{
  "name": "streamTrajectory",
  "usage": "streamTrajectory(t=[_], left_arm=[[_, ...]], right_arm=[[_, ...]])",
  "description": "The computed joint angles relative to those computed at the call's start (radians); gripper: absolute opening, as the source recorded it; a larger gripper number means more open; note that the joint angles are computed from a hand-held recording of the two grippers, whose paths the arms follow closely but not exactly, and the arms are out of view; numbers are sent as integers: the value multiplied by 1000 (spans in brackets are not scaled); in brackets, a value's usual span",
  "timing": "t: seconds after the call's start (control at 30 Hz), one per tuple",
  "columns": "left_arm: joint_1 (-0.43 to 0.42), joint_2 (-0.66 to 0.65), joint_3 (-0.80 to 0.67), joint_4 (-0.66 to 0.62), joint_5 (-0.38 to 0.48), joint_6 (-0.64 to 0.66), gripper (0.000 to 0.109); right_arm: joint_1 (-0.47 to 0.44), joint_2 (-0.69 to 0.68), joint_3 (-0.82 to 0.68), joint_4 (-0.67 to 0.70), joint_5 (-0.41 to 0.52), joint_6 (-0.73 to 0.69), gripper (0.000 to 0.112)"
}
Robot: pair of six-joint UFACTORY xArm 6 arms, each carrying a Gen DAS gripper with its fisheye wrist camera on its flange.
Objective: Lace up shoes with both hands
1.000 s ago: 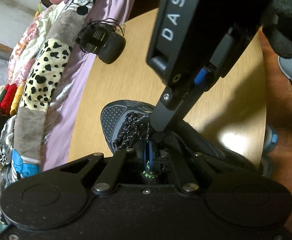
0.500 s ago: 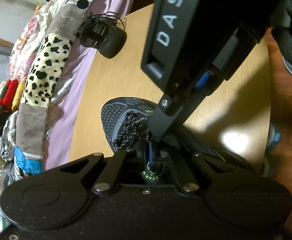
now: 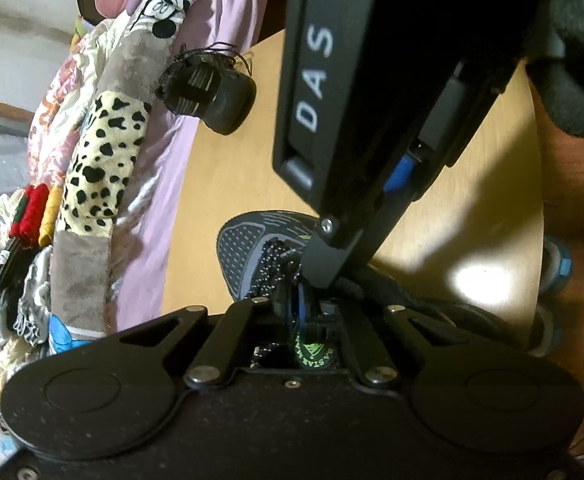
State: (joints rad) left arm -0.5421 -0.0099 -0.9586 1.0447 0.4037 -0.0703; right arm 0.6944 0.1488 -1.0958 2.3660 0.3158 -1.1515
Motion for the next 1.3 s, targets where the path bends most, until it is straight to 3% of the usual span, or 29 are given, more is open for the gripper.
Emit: streamTrajectory(t=[0.23,0.33,0.57,0.93,1.3], left_arm=[[-2,5,11,47,-19,-13,2],[16,3,19,102,-72,-56,2],[59,-10,51,122,-179,-23,2],[77,-6,51,203,-215,-89,2],[81,-9,53,224,-223,-130,2]], right_arm=[[4,-1,-3,5,-5,-8,21],[1,-5,0,27,0,-19,21],[-15,-16,10,170,-14,-102,21],[-25,47,-45,390,-25,-200,21],[-27,87,-78,415,-6,-206,20]])
